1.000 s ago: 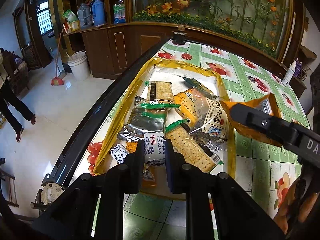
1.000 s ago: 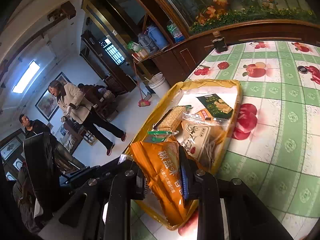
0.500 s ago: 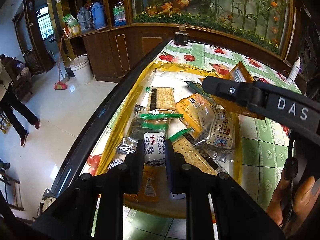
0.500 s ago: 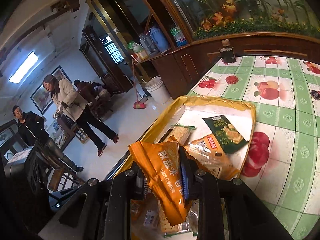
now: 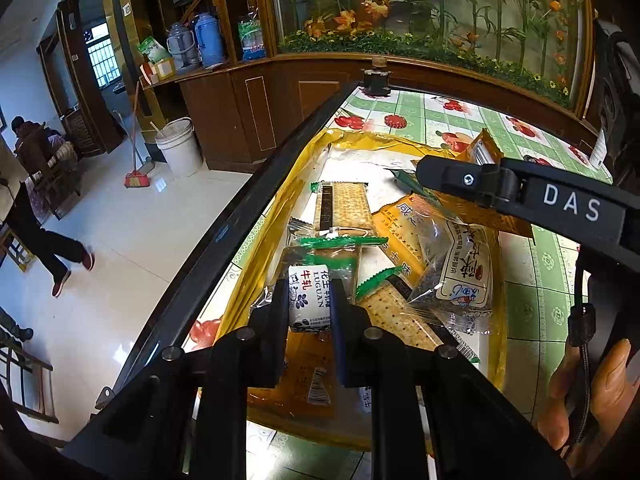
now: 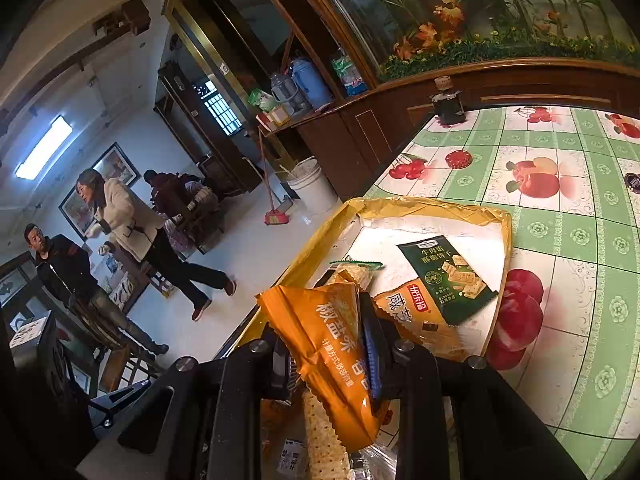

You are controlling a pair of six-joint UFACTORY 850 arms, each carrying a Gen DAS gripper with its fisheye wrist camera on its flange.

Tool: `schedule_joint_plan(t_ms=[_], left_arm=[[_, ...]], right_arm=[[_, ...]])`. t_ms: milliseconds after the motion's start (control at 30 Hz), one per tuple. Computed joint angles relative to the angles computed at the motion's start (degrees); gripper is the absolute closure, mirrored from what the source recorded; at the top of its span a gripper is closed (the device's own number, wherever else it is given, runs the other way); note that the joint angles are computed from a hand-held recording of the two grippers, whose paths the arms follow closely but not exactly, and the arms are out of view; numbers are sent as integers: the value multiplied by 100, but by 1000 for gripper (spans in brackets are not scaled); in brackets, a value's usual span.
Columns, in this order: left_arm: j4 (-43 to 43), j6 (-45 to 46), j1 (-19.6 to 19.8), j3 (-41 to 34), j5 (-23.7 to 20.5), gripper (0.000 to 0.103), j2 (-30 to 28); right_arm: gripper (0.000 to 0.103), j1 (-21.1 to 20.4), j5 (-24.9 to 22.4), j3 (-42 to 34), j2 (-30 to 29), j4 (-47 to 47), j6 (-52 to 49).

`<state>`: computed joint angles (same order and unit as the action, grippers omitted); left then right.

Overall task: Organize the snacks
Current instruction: 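Open both tools to drop the packs into the tray and withdraw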

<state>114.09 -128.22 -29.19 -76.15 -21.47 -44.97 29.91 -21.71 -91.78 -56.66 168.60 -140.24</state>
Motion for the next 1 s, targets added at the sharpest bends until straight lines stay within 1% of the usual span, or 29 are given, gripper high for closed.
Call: schedule_joint_plan(t_ms=[333, 667, 800, 867, 933, 967, 1000], left_arm=[[85, -92, 0, 47, -105, 87, 29], [123, -113, -21, 38, -165, 87, 2], [-102, 123, -5, -36, -84, 87, -55], [-356, 379, 9, -116, -21, 86, -104], [-488, 454, 37, -147, 53, 86, -121], [-559, 477, 60, -165, 107, 82, -122], [-535, 403, 72, -151, 126, 79, -110]], right_arm=[[75, 26, 135, -247, -122, 151, -304], [75, 89, 347, -414, -213, 864, -1243], [75, 112, 525, -537, -274, 1027, -1514], [75, 116, 566, -566, -286, 963, -1458], [73, 98, 571, -563, -280, 681, -1138], [71, 89, 541, -523, -254, 586, -1006], [65, 81, 500, -478, -223, 579, -975]])
